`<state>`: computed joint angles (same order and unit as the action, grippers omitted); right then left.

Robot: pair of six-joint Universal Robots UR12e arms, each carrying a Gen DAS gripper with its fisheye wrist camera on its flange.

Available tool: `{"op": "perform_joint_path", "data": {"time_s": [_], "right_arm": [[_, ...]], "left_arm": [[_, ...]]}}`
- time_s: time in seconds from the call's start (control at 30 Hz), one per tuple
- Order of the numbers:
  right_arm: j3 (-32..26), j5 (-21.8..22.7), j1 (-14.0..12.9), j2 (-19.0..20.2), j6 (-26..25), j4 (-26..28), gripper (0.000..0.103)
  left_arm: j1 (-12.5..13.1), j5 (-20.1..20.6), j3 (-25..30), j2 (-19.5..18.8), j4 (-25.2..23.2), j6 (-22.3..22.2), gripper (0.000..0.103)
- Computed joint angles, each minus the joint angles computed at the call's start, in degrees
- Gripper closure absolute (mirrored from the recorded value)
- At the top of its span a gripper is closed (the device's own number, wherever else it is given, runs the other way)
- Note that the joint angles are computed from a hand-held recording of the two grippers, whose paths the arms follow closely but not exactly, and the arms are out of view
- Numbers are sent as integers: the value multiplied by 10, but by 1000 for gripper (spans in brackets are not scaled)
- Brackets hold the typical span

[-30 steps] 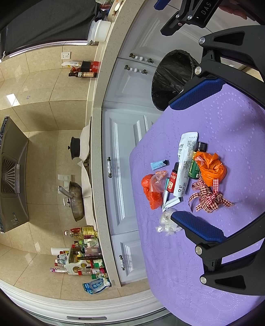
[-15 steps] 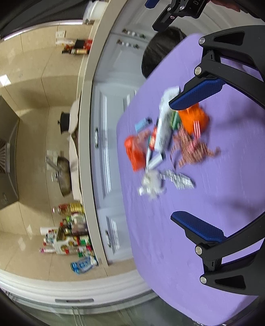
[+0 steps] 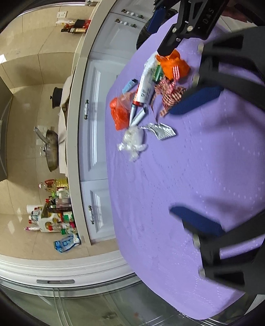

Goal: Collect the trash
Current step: 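Grasp the orange plastic bag with the right tool while the left tool grasps the checkered ribbon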

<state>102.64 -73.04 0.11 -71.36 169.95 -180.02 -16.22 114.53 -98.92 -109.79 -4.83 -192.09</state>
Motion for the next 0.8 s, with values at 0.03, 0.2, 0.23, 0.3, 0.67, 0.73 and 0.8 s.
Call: {"op": "perform_joint_path", "data": {"time_s": [0.03,0.2,0.23,0.3,0.67,0.73,0.8], "right_arm": [[-3,-2,0,2,3,4,32],[-15,-1,2,11,9,24,33],[-17,-1,4,13,8,25,33],[-21,5,4,16,6,37,43],[-22,71,-6,15,8,62,79],[-23,78,-8,13,8,69,83],[-21,78,-8,12,6,70,84]], "left_arm": [[3,-6,0,1,-10,-6,37],[10,-20,-1,2,-17,-23,37],[11,-22,-1,1,-16,-21,37],[11,-24,0,0,-15,-18,37],[10,-51,3,-2,-21,-20,37],[10,-56,4,-2,-20,-20,37],[8,-59,7,-3,-20,-18,37]]}}
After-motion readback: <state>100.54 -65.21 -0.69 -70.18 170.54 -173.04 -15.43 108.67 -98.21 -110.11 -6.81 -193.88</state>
